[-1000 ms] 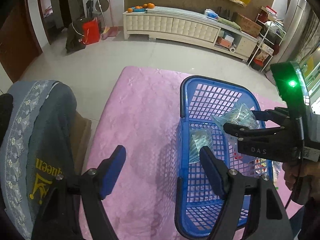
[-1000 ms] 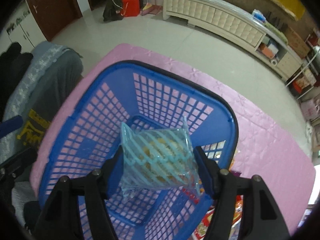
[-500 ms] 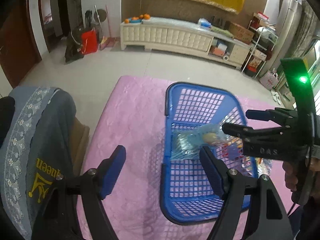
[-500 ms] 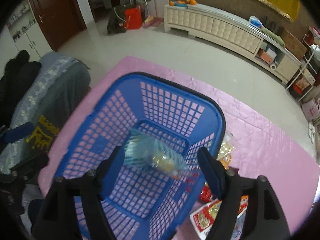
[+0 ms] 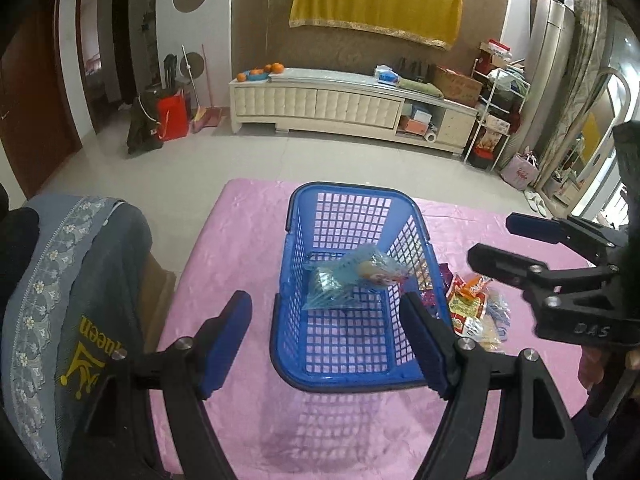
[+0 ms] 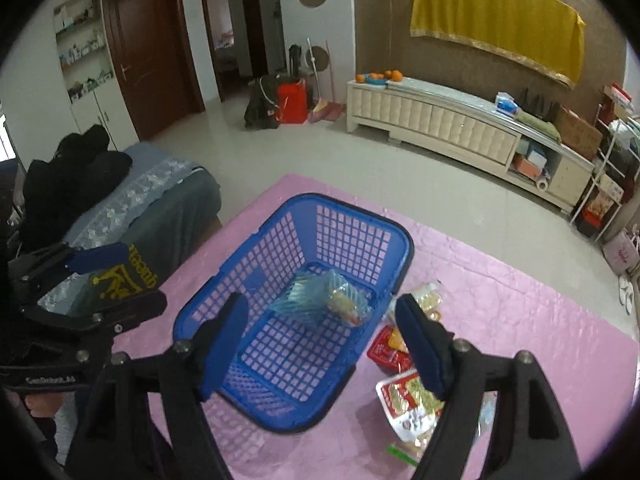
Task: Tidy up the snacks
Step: 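Move the left gripper down to the cracker pack with green ends and close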
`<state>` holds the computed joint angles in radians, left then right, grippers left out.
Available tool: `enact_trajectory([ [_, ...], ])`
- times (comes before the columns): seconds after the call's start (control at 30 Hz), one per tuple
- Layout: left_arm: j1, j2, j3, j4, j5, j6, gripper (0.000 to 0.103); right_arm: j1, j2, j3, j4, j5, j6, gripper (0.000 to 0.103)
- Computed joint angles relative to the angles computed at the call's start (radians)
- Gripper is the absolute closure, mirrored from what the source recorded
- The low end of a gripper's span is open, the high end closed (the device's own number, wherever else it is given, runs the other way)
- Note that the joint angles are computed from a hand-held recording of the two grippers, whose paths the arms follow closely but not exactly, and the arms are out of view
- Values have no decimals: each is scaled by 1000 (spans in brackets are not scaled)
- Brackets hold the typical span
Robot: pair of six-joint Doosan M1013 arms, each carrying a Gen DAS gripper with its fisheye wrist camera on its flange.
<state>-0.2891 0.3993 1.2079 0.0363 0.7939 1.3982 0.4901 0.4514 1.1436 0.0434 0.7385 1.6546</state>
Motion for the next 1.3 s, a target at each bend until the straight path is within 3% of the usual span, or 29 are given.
enact_trajectory([
  [0.13,-11,-17,18,5,-9,9,29,-5,-49,84,14,-108,17,23],
  [0.27,-37,-38,50,61,-37,-16,29,-15,-70,117,40,-88,21,23],
  [0.47,-72,-49,74,58,-73,19,29,-5,-110,176,-156,-83,164,23],
  [0.53,-87,-46,75,59,-77,31,29,-12,-118,186,-152,-57,150,23],
  [0.67,-110,-23,57,32,-55,66,26,-39,-137,220,-74,-35,108,23],
  [0.9,-147,15,33,-2,-21,140,25,-49,-162,294,-272,-40,268,22],
  [1.07,-167,41,22,-37,10,156,24,-87,-167,340,-174,-45,219,21],
  [1.3,-192,108,-45,-76,120,165,24,-121,-164,383,-120,-43,222,21],
])
